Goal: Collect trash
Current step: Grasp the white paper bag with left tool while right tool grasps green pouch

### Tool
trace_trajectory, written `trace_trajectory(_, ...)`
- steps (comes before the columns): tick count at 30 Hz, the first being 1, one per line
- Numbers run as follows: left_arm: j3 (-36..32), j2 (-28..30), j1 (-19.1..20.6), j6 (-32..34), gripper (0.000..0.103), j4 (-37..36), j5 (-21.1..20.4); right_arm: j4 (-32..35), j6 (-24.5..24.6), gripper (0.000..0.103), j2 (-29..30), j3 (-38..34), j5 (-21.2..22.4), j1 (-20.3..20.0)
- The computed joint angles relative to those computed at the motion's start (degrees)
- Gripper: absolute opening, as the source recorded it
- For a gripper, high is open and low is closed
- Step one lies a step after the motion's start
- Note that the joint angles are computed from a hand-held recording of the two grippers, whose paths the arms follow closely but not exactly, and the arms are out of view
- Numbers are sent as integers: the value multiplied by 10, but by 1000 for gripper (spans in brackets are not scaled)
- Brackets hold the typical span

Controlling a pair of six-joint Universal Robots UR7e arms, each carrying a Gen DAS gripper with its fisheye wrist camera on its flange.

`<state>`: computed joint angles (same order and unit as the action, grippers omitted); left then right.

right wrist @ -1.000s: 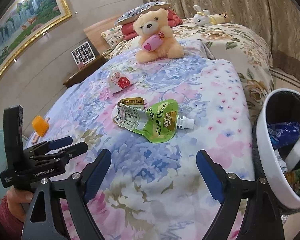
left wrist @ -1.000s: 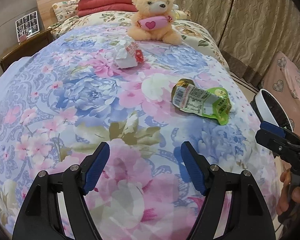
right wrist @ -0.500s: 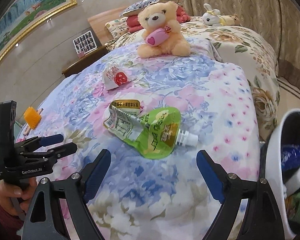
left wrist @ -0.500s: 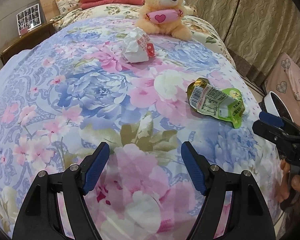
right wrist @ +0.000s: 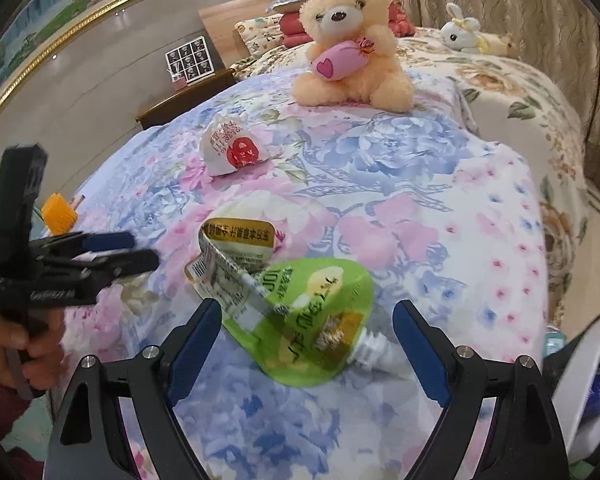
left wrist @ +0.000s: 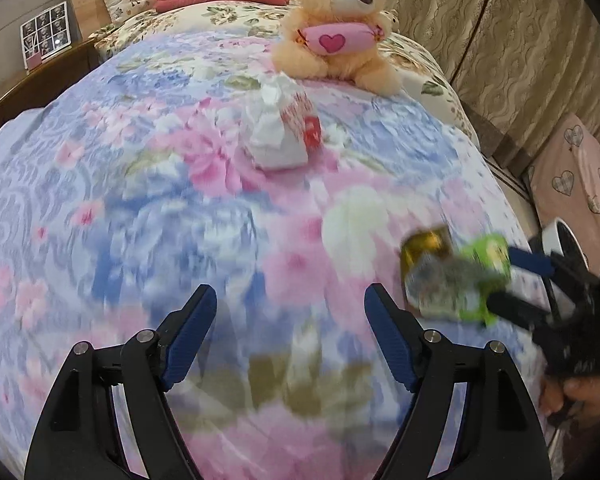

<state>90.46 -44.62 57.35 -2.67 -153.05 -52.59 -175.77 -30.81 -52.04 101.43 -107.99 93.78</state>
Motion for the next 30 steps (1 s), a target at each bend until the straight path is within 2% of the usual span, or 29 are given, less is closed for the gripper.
trace_trajectory(4,-64,34,13,16,78,16,-1,14,1,87,10,-9,-5,0)
trace_trajectory(7,-114,62,22,23,78,26,-1,-3,-2,67,13,-6,-11,-2)
trace_trajectory(11,-177,99,31,25,78,37,-6,8,41,44,0,-2,10,-10)
trace_trajectory(15,-208,126,33,46,77,12,6,-8,81,42,-8,16,11,-10)
trace_trajectory(17,-211,128,34,54,51,11,2,-25,108,42,-11,27,4,-8)
trace_trajectory(18,-212,126,35,54,34,23,-7,-35,125,42,-14,35,3,-7)
trace_trajectory(23,-138,77,27,63,29,12,-44,-88,184,42,-16,66,-21,2)
trace_trajectory(26,-72,30,18,65,29,4,-67,-93,198,45,-19,79,-7,2)
trace_trajectory(27,-46,10,15,62,29,8,-77,-92,194,45,-20,82,0,3)
trace_trajectory(30,13,-39,8,54,29,19,-99,-98,149,47,-13,82,-31,15)
